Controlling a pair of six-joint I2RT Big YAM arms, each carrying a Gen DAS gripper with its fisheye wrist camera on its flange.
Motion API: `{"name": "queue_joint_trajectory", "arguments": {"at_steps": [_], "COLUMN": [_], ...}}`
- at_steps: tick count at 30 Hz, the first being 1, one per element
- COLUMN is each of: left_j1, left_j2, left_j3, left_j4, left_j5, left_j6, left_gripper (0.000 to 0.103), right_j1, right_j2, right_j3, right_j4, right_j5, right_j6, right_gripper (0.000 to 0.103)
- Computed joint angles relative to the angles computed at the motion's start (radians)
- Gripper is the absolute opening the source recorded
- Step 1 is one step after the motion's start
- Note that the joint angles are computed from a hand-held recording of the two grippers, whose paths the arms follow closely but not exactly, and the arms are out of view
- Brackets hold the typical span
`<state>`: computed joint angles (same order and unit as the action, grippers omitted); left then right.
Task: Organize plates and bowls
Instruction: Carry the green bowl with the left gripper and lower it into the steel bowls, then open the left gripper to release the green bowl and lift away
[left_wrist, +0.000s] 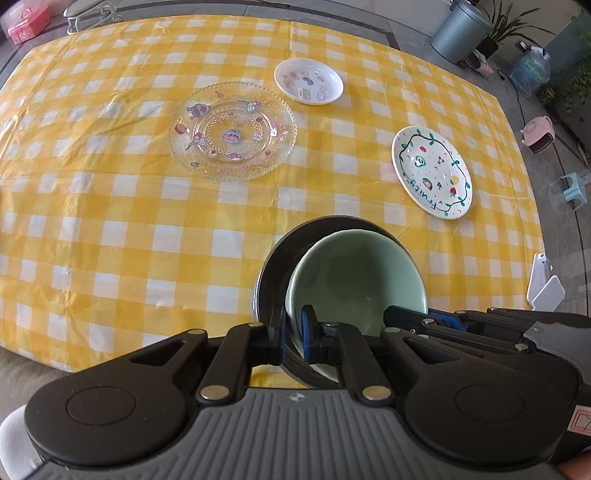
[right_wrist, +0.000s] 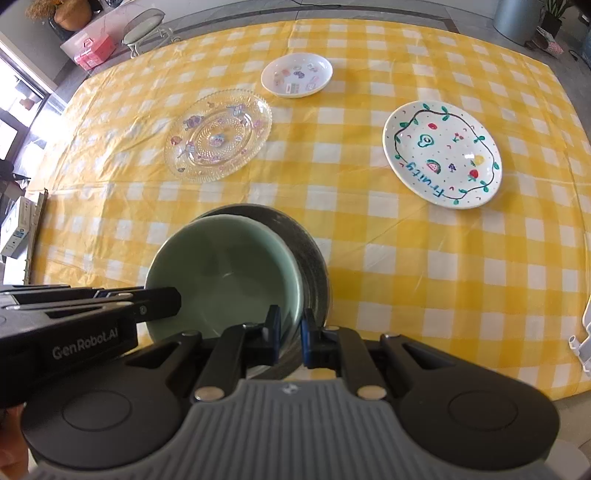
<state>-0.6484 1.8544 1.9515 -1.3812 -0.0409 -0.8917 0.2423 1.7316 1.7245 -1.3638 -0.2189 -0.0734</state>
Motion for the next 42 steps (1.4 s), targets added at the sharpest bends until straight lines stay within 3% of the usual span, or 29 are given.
{"name": "queue_joint_trajectory", "arguments": {"at_steps": [17,23,25,34,39,42], "left_j1": [0.003,0.004,0.004,0.007,-0.007,-0.009], "left_j2": [0.025,0.022,0.019,0.004,-0.027,-0.087], "left_j3": [0.003,0.014,0.020,0.033,0.007,-0.078], "left_j4": [-0.016,-0.012,-0.008,0.013,0.056,0.163], "left_j5": [-0.001,-0.011,-0.022,-0.023,-0.054,-0.037], "left_j6": [0.037,0.040,0.042,0.057,0.065,0.020], "left_gripper": [0.010,0.015,0.015,0.016,0.020,0.027], "right_j1": [0.015,0.017,0.016,0.012,0.001,-0.016], "right_j2": [0.024,0.027,0.022,0.003,-0.031,-0.071], "right_j3": [-0.001,0.007,0.007,0.034,0.009,-0.032], "right_j4": [-0.001,-0.008,0.001,0.002,0.030,0.079], "right_j5": [0.024,0.024,0.019,0.008,-0.008,-0.024], "right_j6": [-0.010,-0.018,-0.021,-0.036,-0.044,-0.054], "right_gripper": [0.009,0.014,0.020,0.023,0.027,0.035]}}
